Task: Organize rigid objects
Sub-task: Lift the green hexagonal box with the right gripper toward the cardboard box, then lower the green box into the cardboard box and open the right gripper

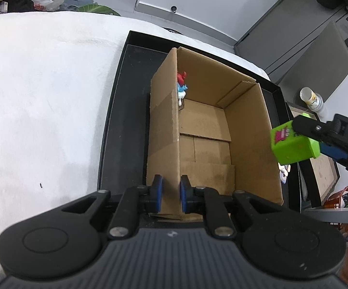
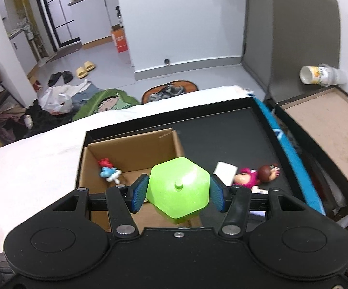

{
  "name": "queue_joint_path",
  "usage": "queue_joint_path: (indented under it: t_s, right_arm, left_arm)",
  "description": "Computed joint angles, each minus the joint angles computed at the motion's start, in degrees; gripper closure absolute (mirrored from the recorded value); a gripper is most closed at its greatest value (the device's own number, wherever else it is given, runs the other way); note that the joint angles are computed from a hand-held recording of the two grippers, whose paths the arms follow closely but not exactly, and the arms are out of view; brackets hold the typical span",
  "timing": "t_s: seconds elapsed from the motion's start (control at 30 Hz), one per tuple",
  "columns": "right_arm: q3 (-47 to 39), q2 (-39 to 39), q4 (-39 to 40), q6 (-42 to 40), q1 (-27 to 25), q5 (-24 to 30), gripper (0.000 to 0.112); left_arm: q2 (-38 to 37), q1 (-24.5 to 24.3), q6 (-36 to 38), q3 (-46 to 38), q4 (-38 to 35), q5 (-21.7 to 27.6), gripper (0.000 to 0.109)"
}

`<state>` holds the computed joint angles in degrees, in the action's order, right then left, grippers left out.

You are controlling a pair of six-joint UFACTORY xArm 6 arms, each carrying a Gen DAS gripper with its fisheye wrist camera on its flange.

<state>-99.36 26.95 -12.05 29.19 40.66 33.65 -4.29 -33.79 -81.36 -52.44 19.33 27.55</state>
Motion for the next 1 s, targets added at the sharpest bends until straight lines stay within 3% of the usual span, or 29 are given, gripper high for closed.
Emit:
queue_joint_path:
  t_s: [0.67,1.0]
  right_arm:
    - [-9.2,8.3,6.1,-9.3,1.9,3.4,0.058]
    - [-14.7,13.1,4.4,-10.1,2.2,4.4,0.058]
  left_arm:
    - [-1.0,0.6,0.5,1.6,-1.4,-2.0,0.095]
    - [-0.8,1.0,2.2,1.5,-2.9,-2.4,0.095]
